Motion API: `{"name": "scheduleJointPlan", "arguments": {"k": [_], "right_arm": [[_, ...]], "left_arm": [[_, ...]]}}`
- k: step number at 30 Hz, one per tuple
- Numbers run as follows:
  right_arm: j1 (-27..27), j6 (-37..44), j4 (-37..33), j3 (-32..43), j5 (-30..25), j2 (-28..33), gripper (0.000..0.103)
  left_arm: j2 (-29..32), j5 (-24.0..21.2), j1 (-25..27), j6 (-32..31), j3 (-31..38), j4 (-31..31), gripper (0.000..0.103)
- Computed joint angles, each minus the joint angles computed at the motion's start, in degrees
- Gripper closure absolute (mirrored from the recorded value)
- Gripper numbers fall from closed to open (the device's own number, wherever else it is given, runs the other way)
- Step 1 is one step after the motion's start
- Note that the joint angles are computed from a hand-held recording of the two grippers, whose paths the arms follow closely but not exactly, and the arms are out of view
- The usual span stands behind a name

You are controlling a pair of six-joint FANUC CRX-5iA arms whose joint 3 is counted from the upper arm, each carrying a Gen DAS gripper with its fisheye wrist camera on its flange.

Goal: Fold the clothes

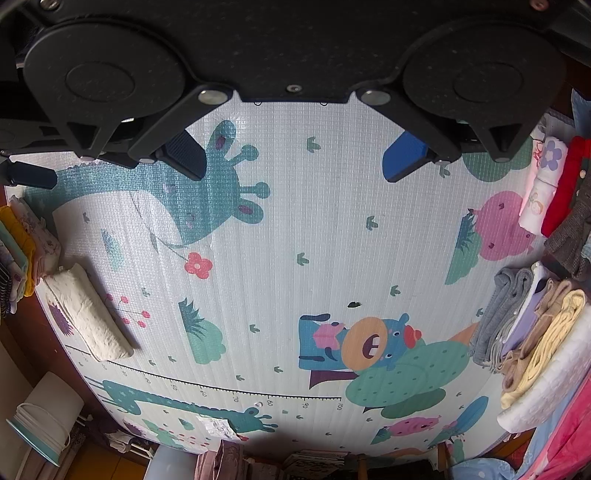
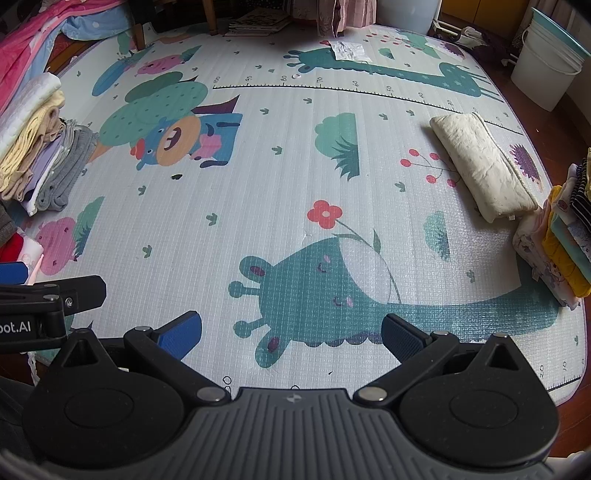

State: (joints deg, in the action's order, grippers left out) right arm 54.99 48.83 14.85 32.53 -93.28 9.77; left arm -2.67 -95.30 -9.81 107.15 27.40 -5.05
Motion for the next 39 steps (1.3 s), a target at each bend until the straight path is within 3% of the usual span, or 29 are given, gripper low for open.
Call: {"name": "scheduleJointPlan", "arguments": {"k": [10,15,19,22,26,30,35,39], "right_arm": [[-1.1,0.8,0.2,0.6,0.5,-0.3,0.0],[-5.5,4.0,-4.6,7.6,-1.7,2.2,0.0],[-7.9,8.1,-2.1,11.4,-2.6,3.7,0.0],[-11.2,9.8,-1.9,11.4,0.5,2.2,0.0],[-16.3,15.9,-1.3,11.2,3.2,1.2,0.0],[-23.7,18.8,-5.0,9.7,6.4,0.6,0.0],[-33.6,20.0,-14.3,11.3,6.3,2.7,0.0],[-37.8,19.8,-16.0,8.8,8.1,3.3,0.0]], "left_arm": [[0.9,0.7,0.6,1.6,1.6,1.8,0.001],[1.9,3.7,2.2,4.3,2.5,9.2,0.001],[4.1,5.4,1.4,4.9,6.0,13.2,0.001],[5.7,7.2,1.3,3.8,8.9,16.3,0.001],[9.1,10.7,-1.3,-1.9,14.3,14.6,0.0],[16.1,12.5,-3.5,-11.8,22.0,13.4,0.0],[34.1,2.8,-6.3,-19.8,46.4,11.5,0.0],[43.2,2.9,-8.2,-23.7,56.1,10.7,0.0]]}}
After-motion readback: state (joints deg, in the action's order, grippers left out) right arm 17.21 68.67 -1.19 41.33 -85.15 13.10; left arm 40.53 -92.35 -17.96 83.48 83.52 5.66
